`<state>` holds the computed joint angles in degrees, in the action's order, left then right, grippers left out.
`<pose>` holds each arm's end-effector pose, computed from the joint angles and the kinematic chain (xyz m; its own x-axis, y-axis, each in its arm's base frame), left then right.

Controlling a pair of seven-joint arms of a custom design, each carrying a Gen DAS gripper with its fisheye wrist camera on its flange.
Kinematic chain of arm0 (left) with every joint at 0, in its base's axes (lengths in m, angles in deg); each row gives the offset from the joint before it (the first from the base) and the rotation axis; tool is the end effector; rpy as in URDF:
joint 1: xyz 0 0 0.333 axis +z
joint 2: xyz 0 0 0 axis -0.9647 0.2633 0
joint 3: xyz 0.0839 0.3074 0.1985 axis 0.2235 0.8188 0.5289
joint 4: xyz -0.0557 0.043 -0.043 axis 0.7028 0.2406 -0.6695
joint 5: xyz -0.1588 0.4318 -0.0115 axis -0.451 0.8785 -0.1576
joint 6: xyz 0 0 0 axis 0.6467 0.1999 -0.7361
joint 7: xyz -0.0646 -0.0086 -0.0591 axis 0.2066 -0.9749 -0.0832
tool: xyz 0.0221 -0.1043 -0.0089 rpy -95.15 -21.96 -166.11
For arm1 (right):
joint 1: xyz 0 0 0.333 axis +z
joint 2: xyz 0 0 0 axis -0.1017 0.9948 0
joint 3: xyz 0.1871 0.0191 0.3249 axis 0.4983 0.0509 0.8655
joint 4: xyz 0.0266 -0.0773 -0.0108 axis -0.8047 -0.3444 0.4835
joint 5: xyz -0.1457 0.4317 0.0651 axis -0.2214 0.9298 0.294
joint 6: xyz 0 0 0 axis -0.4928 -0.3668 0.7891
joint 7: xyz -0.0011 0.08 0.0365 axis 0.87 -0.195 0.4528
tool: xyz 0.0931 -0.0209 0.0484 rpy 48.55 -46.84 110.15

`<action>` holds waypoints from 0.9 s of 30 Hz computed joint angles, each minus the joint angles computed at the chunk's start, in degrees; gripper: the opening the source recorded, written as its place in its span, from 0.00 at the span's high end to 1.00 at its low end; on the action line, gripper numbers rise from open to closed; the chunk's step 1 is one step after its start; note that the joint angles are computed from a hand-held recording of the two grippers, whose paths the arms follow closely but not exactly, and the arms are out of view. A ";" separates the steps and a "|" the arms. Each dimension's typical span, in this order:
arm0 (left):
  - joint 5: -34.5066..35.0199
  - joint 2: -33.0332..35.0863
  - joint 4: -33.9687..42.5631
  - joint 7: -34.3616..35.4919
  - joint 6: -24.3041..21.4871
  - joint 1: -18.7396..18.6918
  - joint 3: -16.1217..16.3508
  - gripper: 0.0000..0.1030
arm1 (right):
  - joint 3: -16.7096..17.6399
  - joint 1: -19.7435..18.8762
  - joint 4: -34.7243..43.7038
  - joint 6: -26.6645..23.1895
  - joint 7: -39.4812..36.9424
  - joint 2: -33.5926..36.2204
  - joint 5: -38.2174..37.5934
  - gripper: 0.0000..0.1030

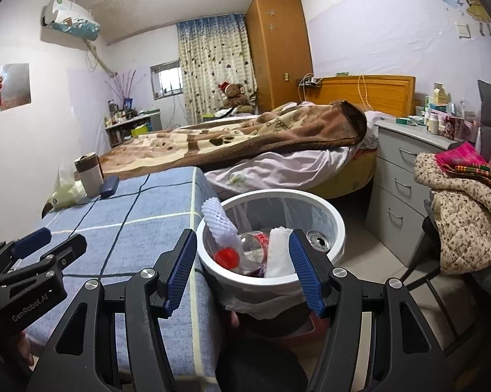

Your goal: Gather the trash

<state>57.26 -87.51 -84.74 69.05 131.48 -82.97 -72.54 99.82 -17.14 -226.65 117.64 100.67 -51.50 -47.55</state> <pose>0.3969 -0.2632 0.5384 0.1399 -0.9895 -0.0354 -0.4817 -0.0367 -0.8756 0.4618 0.1724 0.5206 0.1676 -0.9763 -0.1366 -0.4541 0.0465 -0.8898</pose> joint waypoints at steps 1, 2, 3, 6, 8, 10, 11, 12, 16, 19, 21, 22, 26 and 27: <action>-0.19 -0.25 -0.23 0.08 0.12 0.00 0.01 0.35 | 1.03 -0.96 -0.07 -0.05 -0.06 -0.30 0.40 0.41; -0.27 -0.45 -0.41 -0.16 0.20 0.02 0.04 0.35 | 2.51 -2.36 -0.11 0.04 -0.11 -0.63 0.91 0.41; -0.12 -0.60 -0.51 -0.55 0.26 0.15 -0.06 0.35 | 3.33 -2.99 -0.29 0.25 -0.02 -0.91 1.22 0.41; 0.56 -1.14 -0.83 -1.18 0.37 0.39 -0.42 0.35 | 3.85 -3.17 -0.29 0.20 0.01 -1.00 1.39 0.41; 0.57 -1.15 -0.84 -1.11 0.22 0.34 -0.47 0.35 | 3.81 -3.03 -0.31 0.27 -0.05 -0.99 1.21 0.41; 0.51 -1.13 -0.78 -0.92 0.02 0.26 -0.46 0.35 | 3.76 -2.86 -0.53 0.22 -0.01 -1.23 1.16 0.41; 0.55 -1.00 -0.72 -0.97 0.05 0.27 -0.47 0.35 | 3.71 -2.82 -0.56 0.25 -0.01 -1.29 1.10 0.41; 0.49 -0.96 -0.73 -0.87 0.09 0.19 -0.40 0.35 | 3.69 -2.76 -0.59 0.18 0.00 -1.38 1.06 0.41; 0.62 -0.89 -0.66 -0.84 -0.02 0.23 -0.48 0.35 | 4.06 -3.10 -0.77 0.06 0.32 -1.81 1.07 0.41; 0.81 -1.12 -0.93 -1.03 0.13 0.30 -0.34 0.35 | 3.70 -2.76 -0.73 -0.02 0.45 -1.75 0.77 0.41; 0.86 -1.34 -1.14 -1.11 0.30 0.34 -0.21 0.35 | 3.54 -2.67 -0.75 -0.01 0.68 -1.80 0.64 0.41; 0.80 -1.42 -1.22 -1.09 0.27 0.36 -0.18 0.35 | 3.55 -2.73 -0.76 -0.08 0.78 -1.84 0.61 0.41; 0.31 -1.53 -1.27 -0.75 0.23 0.27 -0.05 0.35 | 2.86 -2.05 -0.65 -0.53 1.22 -1.74 -0.11 0.41; 0.33 -1.63 -1.34 -0.68 0.19 0.28 -0.11 0.35 | 2.84 -2.00 -0.58 -0.57 1.30 -1.69 -0.29 0.41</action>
